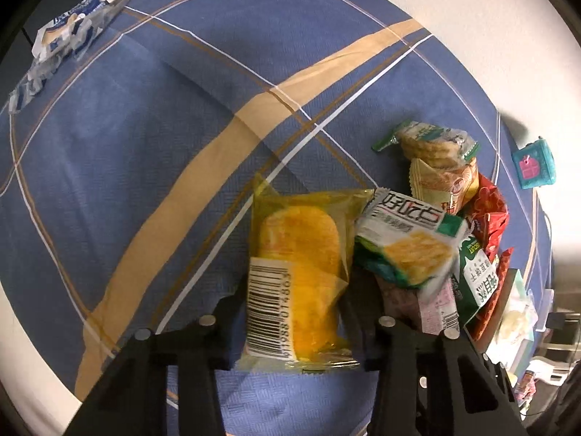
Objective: Organize snacks
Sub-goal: 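Grasp the yellow cake pack with the left gripper while the right gripper grasps the pink bread pack, then lift the yellow pack with the left gripper while the right gripper carries the pink pack to the tray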
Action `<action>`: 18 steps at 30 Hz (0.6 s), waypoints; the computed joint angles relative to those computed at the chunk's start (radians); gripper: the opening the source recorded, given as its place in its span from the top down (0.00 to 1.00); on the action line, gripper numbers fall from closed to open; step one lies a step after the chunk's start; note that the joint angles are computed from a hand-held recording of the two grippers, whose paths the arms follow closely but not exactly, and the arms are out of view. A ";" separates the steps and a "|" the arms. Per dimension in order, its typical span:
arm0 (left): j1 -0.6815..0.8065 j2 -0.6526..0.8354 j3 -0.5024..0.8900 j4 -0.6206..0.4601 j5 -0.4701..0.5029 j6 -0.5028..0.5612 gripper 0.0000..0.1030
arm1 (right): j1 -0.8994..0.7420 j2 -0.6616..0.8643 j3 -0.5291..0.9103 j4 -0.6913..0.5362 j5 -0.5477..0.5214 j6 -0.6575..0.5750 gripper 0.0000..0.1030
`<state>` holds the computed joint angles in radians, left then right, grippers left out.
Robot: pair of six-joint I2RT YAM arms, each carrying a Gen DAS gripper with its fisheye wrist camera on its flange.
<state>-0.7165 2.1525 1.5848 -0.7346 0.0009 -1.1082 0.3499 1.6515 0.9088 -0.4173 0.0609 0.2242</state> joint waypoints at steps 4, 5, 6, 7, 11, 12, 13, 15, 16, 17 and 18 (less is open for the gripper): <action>-0.005 -0.028 -0.019 0.013 -0.006 -0.006 0.57 | -0.002 -0.018 -0.004 -0.011 -0.017 -0.009 0.49; -0.004 -0.034 -0.017 0.010 -0.008 -0.005 0.57 | -0.001 -0.024 -0.005 -0.014 -0.019 -0.011 0.49; -0.006 -0.046 -0.025 0.014 -0.013 -0.008 0.57 | -0.002 -0.030 -0.006 -0.017 -0.023 -0.013 0.50; -0.008 -0.063 -0.041 0.020 -0.016 -0.010 0.57 | -0.002 -0.040 -0.011 -0.020 -0.026 -0.016 0.51; -0.015 -0.115 -0.068 0.021 -0.044 -0.018 0.57 | -0.004 -0.098 -0.031 -0.035 -0.046 -0.019 0.54; -0.020 -0.126 -0.066 0.014 -0.052 -0.021 0.57 | -0.005 -0.115 -0.036 -0.038 -0.053 -0.023 0.55; -0.022 -0.135 -0.067 0.011 -0.059 -0.022 0.57 | -0.005 -0.132 -0.038 -0.043 -0.053 -0.026 0.55; -0.029 -0.162 -0.065 -0.008 -0.072 -0.024 0.57 | -0.004 -0.156 -0.036 -0.055 -0.046 -0.028 0.57; -0.033 -0.173 -0.068 -0.011 -0.079 -0.026 0.57 | -0.006 -0.174 -0.036 -0.063 -0.047 -0.029 0.58; -0.038 -0.182 -0.067 -0.016 -0.085 -0.028 0.57 | -0.009 -0.188 -0.036 -0.072 -0.047 -0.031 0.59; -0.041 -0.187 -0.065 -0.018 -0.091 -0.029 0.57 | -0.012 -0.199 -0.034 -0.084 -0.045 -0.033 0.59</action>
<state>-0.7571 1.9654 1.5194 -0.7524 -0.0900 -1.1375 0.3382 1.4521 0.8746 -0.5013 0.0160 0.1912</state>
